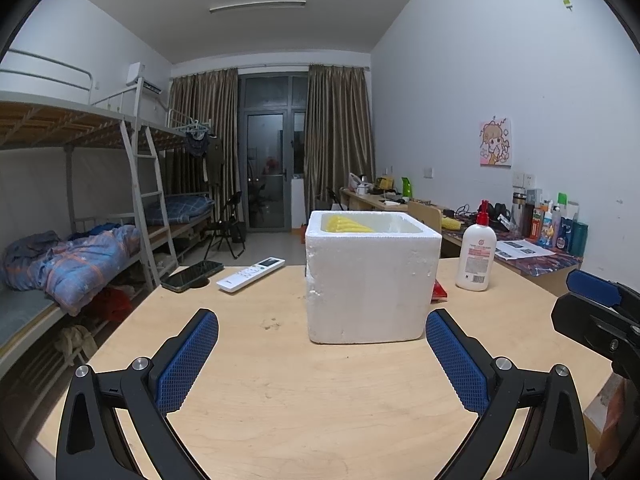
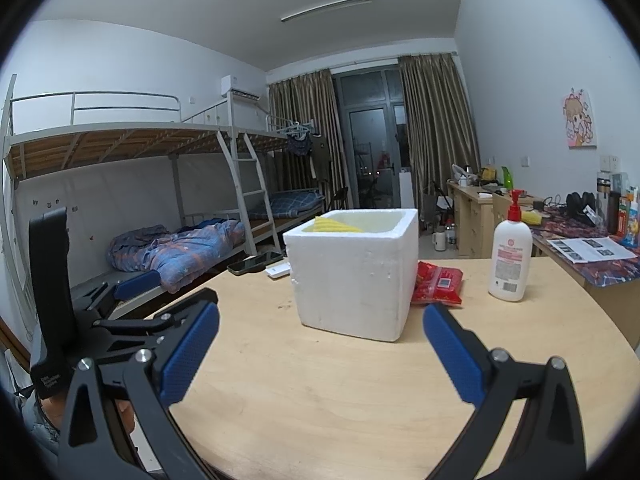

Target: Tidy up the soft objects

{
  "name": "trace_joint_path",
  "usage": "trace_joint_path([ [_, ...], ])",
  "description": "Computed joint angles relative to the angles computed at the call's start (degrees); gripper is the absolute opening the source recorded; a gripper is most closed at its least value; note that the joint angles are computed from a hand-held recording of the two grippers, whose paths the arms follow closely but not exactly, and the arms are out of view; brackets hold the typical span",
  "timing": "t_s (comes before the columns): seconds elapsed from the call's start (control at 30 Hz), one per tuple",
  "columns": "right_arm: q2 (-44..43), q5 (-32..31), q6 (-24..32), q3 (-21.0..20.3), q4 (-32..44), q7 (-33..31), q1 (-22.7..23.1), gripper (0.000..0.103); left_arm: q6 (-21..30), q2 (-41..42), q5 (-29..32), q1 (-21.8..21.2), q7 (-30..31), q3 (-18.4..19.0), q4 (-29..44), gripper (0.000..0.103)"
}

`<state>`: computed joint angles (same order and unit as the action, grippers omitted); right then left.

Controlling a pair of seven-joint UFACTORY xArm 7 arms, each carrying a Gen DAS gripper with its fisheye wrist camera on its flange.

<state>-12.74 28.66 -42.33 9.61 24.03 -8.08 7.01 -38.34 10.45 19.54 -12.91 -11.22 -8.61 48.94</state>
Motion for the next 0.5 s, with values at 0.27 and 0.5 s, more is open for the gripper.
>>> trace_joint_path([
  [0.27, -0.2, 0.6, -0.1, 0.2, -0.1, -0.2, 0.2, 0.103, -0.3, -0.2, -0.2, 0.0, 0.1, 0.0, -0.4, 0.103],
  [0.5, -0.3, 1.3, -0.1, 0.6, 0.0, -0.6, 0.3, 0.103, -0.1, -0.4, 0.0, 0.1, 0.0, 0.1, -0.5, 0.103],
])
